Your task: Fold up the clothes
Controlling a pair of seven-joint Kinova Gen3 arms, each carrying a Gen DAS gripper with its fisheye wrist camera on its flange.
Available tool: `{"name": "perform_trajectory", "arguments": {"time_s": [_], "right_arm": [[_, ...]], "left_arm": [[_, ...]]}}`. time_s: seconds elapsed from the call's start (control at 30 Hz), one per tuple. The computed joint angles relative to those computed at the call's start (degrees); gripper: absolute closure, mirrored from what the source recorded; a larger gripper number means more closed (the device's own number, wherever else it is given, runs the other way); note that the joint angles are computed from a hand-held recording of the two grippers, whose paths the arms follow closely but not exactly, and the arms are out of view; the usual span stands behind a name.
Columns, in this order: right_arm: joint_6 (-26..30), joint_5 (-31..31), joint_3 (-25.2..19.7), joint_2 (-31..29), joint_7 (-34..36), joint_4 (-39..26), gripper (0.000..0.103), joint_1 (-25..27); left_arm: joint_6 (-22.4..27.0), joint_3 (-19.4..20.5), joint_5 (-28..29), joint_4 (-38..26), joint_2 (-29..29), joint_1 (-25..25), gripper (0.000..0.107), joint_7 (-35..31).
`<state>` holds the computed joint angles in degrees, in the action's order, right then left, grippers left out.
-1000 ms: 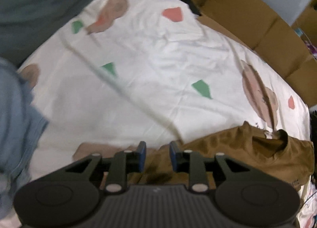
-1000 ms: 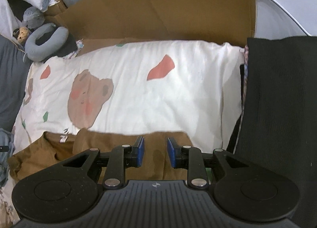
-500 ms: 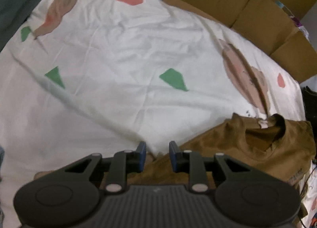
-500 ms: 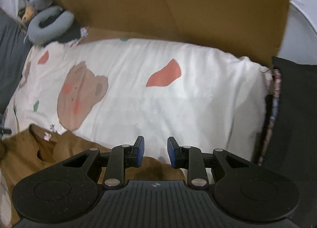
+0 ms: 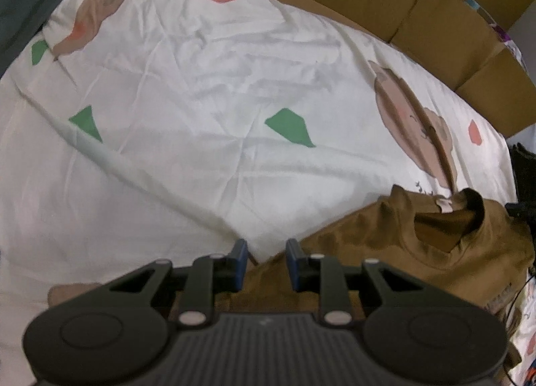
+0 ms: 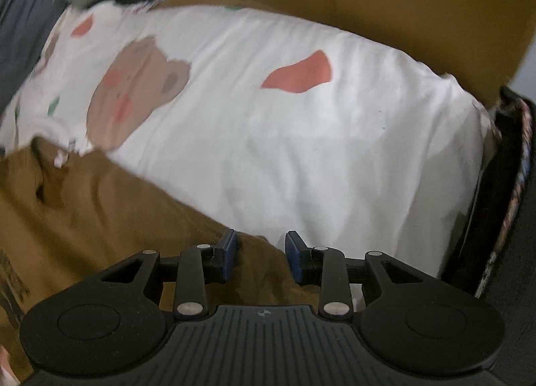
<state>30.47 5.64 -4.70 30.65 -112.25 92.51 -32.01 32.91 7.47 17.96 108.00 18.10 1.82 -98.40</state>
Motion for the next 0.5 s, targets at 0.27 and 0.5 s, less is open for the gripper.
{"name": "perform_trajectory", "arguments": {"time_s": [0.27, 0.5], "right_arm": [[6.36, 1.54, -2.08, 1.61, 8.94, -4.03, 0.064, 0.72], [12.23, 0.18, -1.93, 1.80, 12.95, -6.46, 0.066, 0.58]], "left_arm": [[1.54, -0.73, -2.08, -0.36, -0.01, 0.83, 0.081, 0.65], [1.86, -0.46, -2.70, 0.00, -0.24, 1.04, 0.080, -0.42]]}}
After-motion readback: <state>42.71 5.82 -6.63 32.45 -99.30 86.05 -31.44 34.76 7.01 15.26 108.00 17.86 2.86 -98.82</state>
